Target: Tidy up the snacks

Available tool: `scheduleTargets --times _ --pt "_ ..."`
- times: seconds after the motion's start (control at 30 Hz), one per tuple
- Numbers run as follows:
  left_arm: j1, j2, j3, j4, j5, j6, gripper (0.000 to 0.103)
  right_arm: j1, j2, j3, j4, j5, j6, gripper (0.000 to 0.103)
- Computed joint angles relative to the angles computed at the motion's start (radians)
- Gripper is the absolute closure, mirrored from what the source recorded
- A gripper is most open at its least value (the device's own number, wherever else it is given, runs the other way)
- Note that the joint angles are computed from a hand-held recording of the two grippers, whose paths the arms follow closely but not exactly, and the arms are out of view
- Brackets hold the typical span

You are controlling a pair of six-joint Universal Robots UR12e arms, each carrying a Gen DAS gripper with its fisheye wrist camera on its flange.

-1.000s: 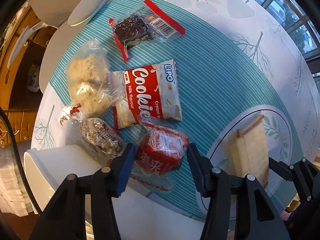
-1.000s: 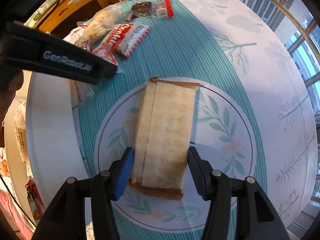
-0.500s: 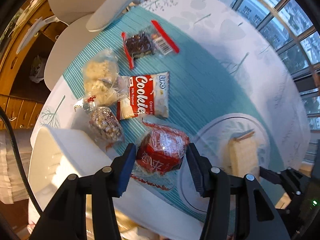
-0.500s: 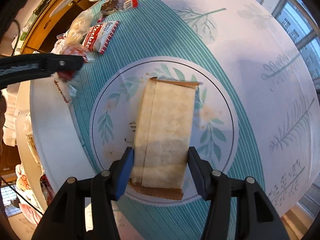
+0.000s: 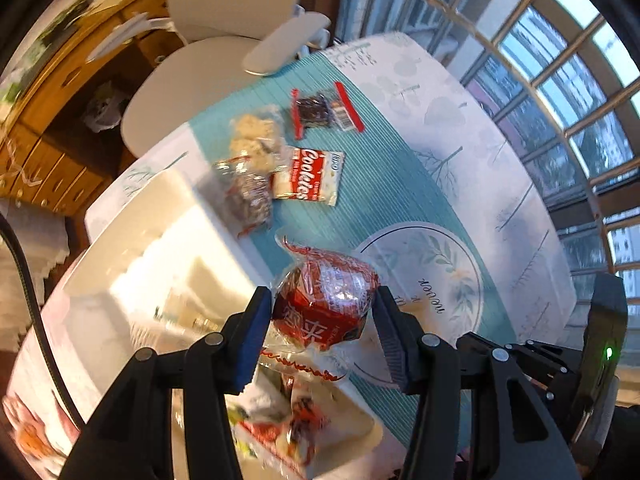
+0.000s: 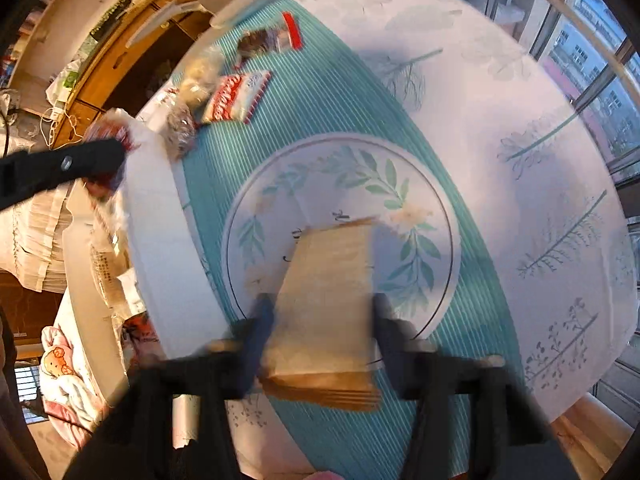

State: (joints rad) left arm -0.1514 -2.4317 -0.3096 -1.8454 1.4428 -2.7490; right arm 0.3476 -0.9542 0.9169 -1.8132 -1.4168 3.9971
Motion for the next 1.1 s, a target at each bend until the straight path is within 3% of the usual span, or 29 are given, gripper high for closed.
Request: scheduleTargets --times 0.67,0.87,0.9,0.97,1.1 --pt "0.14 0.312 -0.506 0.288 -0.092 -0.184 0.052 0.041 0.01 -0.062 -0.032 -0.073 0.022 0.102" --pt "0.186 0.377 -0.634 0.352 -0.195 -0.229 0.05 0.066 0.013 -0.078 -0.035 -0.109 0.028 0.102" --pt "0.192 0.387 -0.654 0.369 -0.214 -0.238 0.047 0.069 0.012 -0.079 -0.037 -0.112 0.032 0.102" --pt "0.203 0.401 -0.681 0.391 -0.248 -0.26 0.032 0.078 0.011 -0.079 -0.041 -0.123 0.043 0.102" --pt "0.218 0.43 -0.732 0.426 -0.294 -0.258 0.029 0.095 0.003 -0.077 -0.043 -0.151 0.052 0.102"
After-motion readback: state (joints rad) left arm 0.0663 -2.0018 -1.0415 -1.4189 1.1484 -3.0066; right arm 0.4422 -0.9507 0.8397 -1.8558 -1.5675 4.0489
